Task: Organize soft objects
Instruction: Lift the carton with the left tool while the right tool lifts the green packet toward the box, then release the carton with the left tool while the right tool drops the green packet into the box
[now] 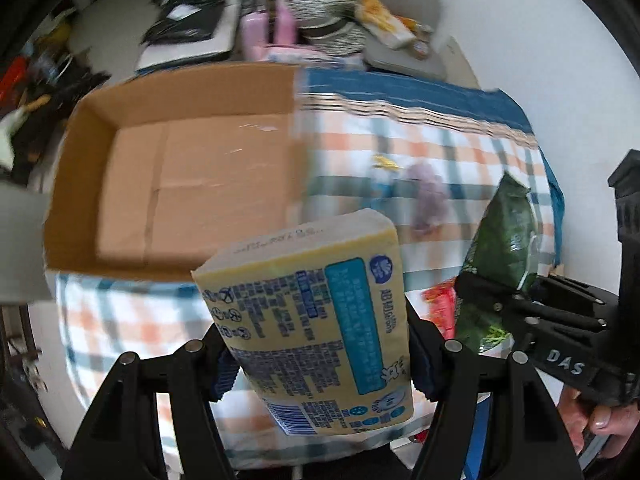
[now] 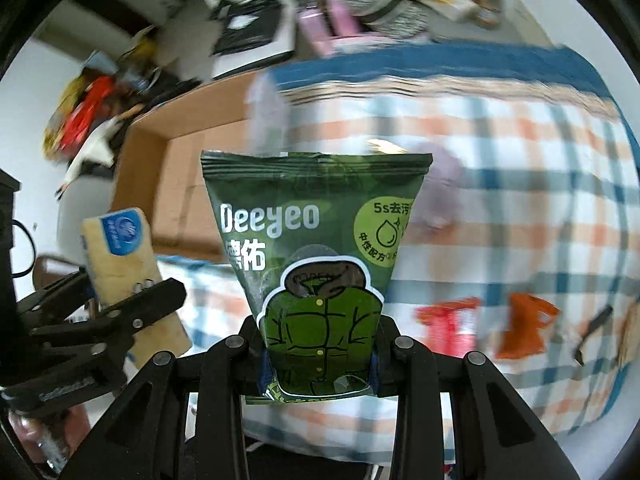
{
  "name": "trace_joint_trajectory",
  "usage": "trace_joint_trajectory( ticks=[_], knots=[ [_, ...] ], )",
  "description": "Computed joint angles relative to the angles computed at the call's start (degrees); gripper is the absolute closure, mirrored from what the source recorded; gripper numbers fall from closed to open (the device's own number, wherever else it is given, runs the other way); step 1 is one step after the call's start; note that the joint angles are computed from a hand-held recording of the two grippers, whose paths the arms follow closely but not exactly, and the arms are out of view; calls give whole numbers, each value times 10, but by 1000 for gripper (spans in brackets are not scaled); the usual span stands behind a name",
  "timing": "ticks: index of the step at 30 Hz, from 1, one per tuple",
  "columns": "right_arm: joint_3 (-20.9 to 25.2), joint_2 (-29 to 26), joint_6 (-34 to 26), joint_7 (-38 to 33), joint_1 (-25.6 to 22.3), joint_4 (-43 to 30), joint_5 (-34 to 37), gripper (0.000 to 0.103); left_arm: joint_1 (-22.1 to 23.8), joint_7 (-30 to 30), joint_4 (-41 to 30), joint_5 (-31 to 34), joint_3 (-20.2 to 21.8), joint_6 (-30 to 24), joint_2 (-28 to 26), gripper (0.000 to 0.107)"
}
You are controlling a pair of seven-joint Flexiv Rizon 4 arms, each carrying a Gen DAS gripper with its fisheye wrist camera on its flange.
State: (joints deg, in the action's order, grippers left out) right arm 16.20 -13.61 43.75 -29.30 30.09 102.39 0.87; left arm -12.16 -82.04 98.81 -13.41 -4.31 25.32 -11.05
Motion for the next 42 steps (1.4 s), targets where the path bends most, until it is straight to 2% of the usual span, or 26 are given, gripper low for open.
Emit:
trace_joint_trajectory(
  ticks=[6, 12, 16, 21, 27, 32, 36, 41, 42],
  knots=[
    [-4, -115, -50, -20, 35, -164, -9, 66, 50, 34, -3, -3, 29, -5, 0, 44],
    [-25, -226, -143, -20, 59, -343, -20, 66, 79, 54, -69, -3, 28, 12, -67, 44],
    [-43, -284, -182, -15, 65, -423, -25, 66, 91, 63, -139, -6, 22, 0, -132, 44],
    [-54, -351, -205, -10, 61, -502, -15, 66, 94, 54, -266, -9, 12, -61, -235, 44],
    [-63, -439, -261, -15, 54, -616, -4, 66, 95, 24, -468, -25, -3, -207, -384, 44],
    [-74, -502, -311, -21, 53, -707, -2, 66, 83, 2, -614, -18, 0, -298, -483, 44],
    [-80, -535, -336, -25, 52, -758, 4, 65, 80, -18, -667, -15, 4, -338, -517, 44],
    [-96, -550, -350, -22, 56, -785, -2, 44, 88, -32, -654, -26, -3, -335, -513, 43],
    [-97, -552, -355, -21, 57, -791, -4, 41, 89, -30, -645, -24, -2, -328, -507, 39]
  ],
)
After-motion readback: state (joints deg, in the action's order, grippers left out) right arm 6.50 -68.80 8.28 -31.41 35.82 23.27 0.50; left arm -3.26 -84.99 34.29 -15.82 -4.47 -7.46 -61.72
